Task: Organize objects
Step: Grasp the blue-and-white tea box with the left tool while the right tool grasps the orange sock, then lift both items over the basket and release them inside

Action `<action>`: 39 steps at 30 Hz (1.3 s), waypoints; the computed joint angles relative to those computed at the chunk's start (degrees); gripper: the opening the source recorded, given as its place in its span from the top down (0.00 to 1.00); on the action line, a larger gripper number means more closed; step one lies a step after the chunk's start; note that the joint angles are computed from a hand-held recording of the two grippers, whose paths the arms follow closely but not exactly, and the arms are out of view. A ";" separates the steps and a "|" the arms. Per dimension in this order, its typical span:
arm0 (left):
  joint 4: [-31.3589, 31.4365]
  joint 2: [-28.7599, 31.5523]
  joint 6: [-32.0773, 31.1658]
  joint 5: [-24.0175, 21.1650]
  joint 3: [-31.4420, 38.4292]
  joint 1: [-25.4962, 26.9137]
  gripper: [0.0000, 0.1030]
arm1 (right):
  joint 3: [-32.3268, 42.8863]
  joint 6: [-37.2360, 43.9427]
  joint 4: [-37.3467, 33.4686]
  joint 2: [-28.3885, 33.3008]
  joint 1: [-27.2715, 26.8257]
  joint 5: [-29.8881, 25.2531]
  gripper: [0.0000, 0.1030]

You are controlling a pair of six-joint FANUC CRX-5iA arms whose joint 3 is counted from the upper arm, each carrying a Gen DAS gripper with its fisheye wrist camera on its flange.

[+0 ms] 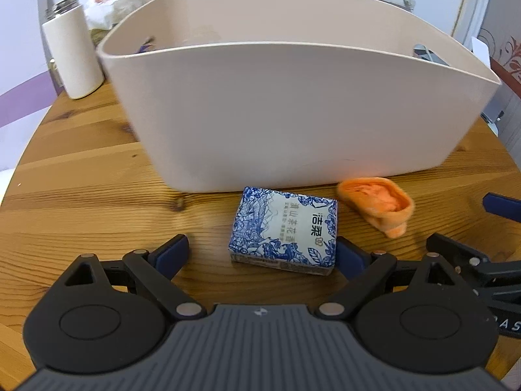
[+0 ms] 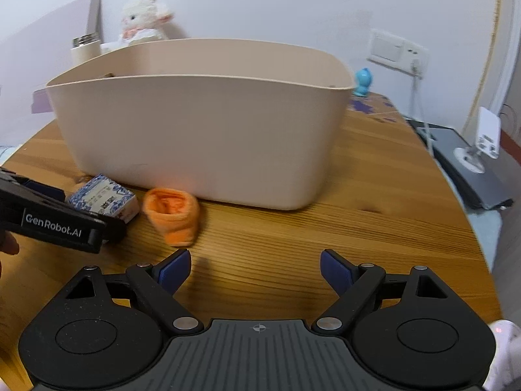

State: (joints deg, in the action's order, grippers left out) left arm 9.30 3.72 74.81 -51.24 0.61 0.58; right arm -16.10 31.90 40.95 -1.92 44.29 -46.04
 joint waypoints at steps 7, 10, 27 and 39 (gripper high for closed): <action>2.13 -0.75 -4.52 0.45 -1.36 2.69 0.09 | 2.56 2.74 -1.75 2.99 -0.03 2.03 0.17; 2.20 -0.94 -4.93 0.62 -1.53 2.83 0.13 | 3.51 4.44 -2.80 4.03 -0.38 3.22 0.27; 3.53 -6.42 -7.77 3.45 -6.15 3.00 0.37 | 2.02 4.53 -2.05 1.22 1.18 4.15 0.90; 10.09 -12.47 -10.62 7.58 -7.28 4.51 0.37 | -3.49 -7.76 12.30 -6.45 -0.10 6.89 0.90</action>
State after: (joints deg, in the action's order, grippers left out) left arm 19.39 -8.75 64.19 -43.67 -6.68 5.09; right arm -19.59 24.14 53.25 -8.37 44.19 -39.15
